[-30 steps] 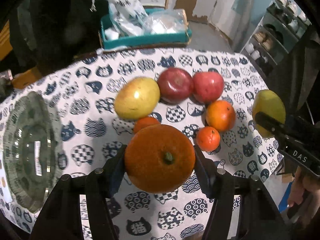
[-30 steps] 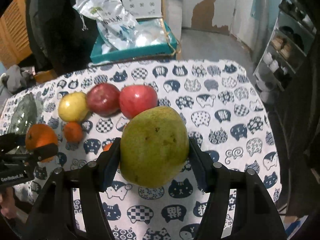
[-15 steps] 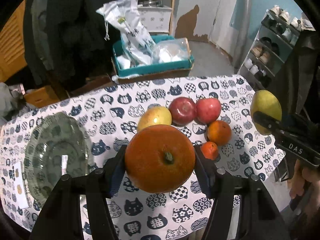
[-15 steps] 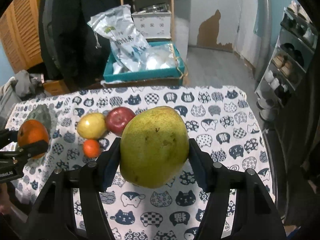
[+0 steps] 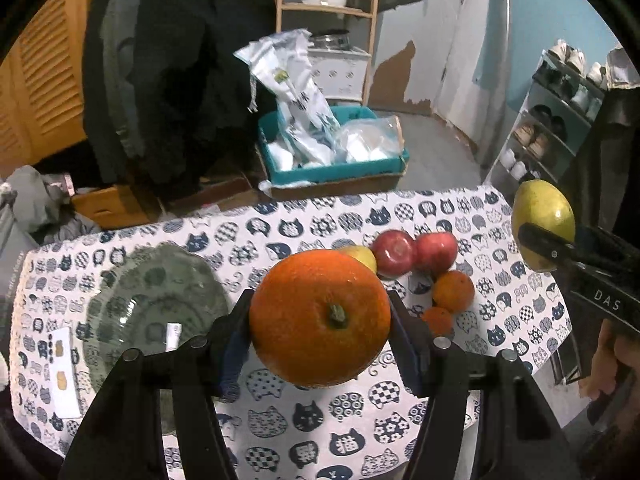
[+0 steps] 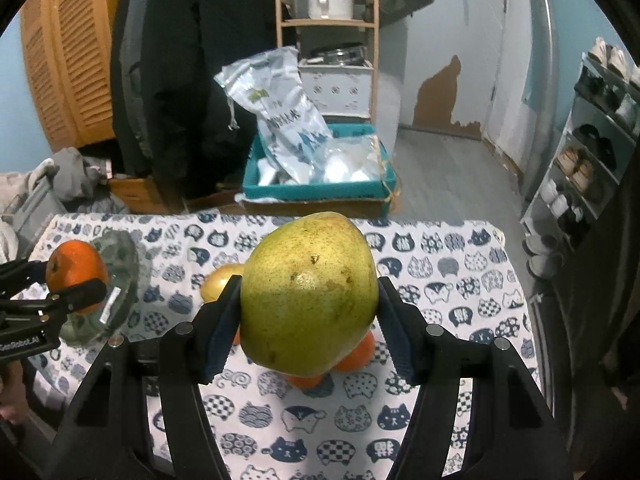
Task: Organize fruits
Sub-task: 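Lift and carry the pomelo and orange with both tools toward the glass bowl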
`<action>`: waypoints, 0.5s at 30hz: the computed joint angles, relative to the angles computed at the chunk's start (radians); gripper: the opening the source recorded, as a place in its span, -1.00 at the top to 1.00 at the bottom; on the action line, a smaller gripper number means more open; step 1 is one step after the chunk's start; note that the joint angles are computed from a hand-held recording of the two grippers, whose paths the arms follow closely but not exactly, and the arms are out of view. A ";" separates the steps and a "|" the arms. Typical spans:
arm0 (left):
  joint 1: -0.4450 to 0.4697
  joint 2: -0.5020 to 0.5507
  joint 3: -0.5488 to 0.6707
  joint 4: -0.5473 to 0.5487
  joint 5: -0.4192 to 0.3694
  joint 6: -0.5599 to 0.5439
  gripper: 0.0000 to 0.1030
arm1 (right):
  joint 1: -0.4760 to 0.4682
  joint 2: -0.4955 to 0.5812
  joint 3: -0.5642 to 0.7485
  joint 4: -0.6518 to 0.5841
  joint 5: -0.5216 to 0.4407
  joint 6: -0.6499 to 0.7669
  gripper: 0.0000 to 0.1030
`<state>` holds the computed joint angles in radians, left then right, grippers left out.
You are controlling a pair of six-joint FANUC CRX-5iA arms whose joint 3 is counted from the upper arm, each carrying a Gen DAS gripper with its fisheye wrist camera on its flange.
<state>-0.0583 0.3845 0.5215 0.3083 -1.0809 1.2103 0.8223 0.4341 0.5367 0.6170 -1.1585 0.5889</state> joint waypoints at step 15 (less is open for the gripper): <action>0.075 -0.036 -0.021 0.011 0.054 0.006 -0.24 | 0.025 0.164 0.293 -0.043 -0.040 0.126 -0.26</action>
